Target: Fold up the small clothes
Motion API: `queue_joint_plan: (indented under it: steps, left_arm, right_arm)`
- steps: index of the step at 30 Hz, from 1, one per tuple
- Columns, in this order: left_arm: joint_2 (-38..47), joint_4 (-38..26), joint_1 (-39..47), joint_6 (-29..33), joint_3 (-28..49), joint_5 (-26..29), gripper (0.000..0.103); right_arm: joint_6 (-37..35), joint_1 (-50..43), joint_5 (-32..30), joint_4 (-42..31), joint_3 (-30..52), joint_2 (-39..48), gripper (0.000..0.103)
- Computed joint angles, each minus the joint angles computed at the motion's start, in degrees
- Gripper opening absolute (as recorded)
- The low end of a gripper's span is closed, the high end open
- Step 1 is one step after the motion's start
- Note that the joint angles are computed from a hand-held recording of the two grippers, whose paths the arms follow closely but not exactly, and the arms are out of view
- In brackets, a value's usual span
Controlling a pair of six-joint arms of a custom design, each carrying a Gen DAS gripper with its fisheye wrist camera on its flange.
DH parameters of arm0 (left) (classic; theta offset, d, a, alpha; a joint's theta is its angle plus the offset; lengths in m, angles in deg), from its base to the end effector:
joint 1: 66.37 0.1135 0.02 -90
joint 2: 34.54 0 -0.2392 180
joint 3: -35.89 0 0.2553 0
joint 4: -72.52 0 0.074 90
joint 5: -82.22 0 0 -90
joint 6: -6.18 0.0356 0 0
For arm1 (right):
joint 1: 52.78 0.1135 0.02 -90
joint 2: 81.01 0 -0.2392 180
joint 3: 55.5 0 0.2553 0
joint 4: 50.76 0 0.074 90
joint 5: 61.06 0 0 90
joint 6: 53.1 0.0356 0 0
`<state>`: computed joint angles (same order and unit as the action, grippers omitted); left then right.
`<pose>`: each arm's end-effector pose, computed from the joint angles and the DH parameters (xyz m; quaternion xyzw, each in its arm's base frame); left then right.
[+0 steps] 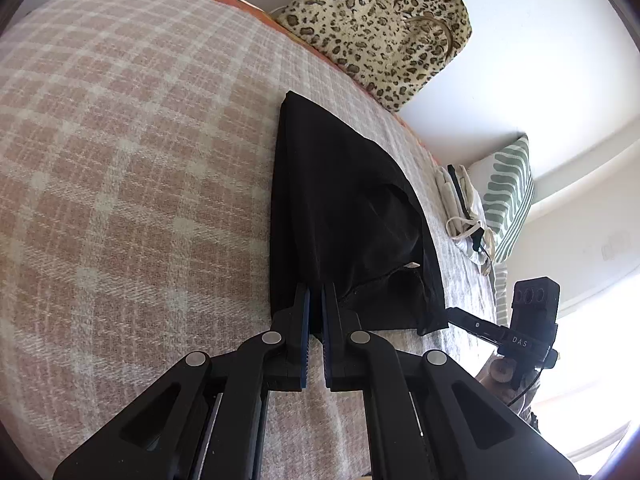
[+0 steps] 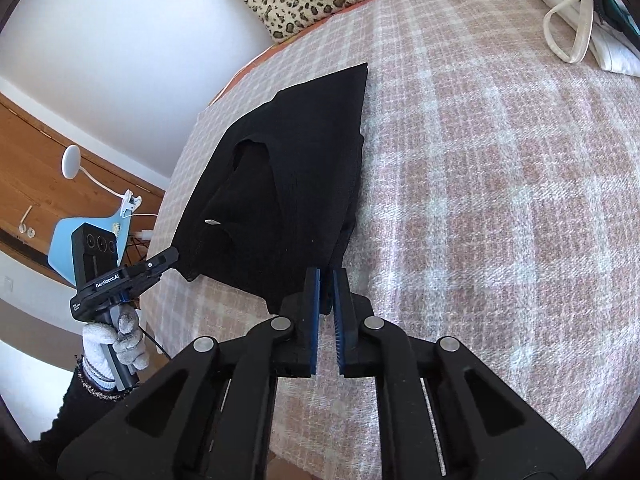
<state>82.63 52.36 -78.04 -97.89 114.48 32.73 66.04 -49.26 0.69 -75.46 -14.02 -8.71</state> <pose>0.3687 -0.0998 0.0807 0.0743 0.9052 -0.3813 0.1722 0.2247 0.0307 0.1237 0.1348 0.9192 0.3045 0.2103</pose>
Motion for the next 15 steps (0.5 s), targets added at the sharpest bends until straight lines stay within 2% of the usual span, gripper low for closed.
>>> queue_joint_plan:
  steps: [7,9,10,12,13,15]
  left_arm:
    - [0.15,-0.45,-0.55,0.23,0.59,-0.36,0.004]
    - [0.31,-0.51,-0.42,0.04,0.64,-0.31,0.004]
    - [0.41,-0.59,-0.41,-0.1,0.72,-0.3,0.004]
    - [0.55,-0.81,-0.28,-0.01,0.87,-0.19,0.004]
    - [0.57,-0.93,-0.23,0.01,0.92,-0.07,0.004]
    - [0.37,-1.25,-0.11,0.21,1.03,0.38,0.004]
  right_arm:
    - [0.45,3.12,1.54,0.44,1.91,2.37,0.013]
    - [0.18,4.18,2.68,-0.19,2.73,3.12,0.017]
    - [0.25,4.65,2.91,-0.02,2.82,3.57,0.024]
    - [0.35,6.19,5.13,-0.18,3.14,4.01,0.026]
    - [0.2,7.4,7.15,0.07,3.26,4.26,0.026]
    - [-0.17,8.65,9.5,-0.33,4.25,5.61,0.009]
